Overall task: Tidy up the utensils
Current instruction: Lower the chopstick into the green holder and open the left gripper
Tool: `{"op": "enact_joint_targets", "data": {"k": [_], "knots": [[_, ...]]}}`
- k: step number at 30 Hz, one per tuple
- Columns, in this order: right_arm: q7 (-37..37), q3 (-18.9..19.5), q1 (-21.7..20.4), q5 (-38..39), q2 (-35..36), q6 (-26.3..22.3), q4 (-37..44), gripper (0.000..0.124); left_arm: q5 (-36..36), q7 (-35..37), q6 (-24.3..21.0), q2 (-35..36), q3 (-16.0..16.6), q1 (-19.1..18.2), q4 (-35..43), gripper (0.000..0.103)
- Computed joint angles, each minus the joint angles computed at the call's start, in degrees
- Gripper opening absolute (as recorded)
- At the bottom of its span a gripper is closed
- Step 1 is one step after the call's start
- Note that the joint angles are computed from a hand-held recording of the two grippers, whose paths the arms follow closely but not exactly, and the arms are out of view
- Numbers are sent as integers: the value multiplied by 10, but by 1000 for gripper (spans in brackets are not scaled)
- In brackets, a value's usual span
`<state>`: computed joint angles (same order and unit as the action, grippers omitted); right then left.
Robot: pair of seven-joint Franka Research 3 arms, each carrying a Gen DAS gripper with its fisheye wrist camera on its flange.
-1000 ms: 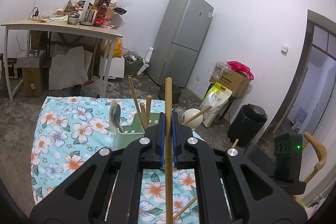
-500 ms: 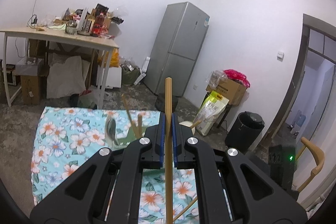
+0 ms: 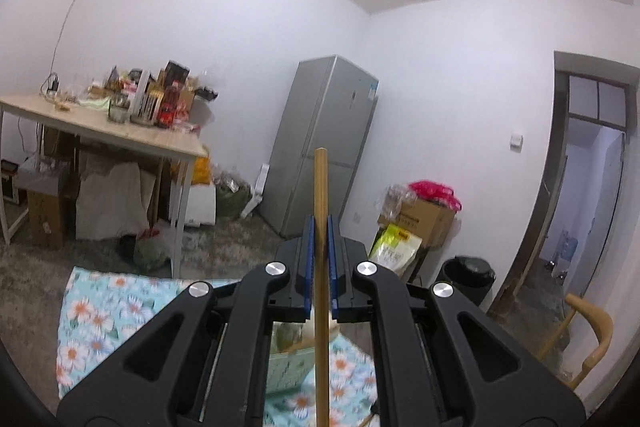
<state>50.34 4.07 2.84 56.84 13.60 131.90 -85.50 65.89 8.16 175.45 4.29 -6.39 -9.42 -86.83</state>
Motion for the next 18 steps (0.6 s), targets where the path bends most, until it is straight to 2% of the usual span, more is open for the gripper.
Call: {"op": "enact_joint_targets", "data": {"k": [3, 10, 14, 18], "knots": [[-8, 1, -3, 6, 2, -4, 5, 7, 36, -29, -7, 21, 7, -9, 45, 5], [-15, 3, -4, 9, 9, -14, 17, 7, 50, -56, -16, 75, 34, -35, 126, 5], [-14, 5, -5, 7, 19, -20, 29, 7, 101, -116, -41, 105, 63, -60, 174, 5], [-6, 8, -7, 2, 31, -27, 44, 7, 118, -154, -61, 138, 78, -70, 216, 5]]}}
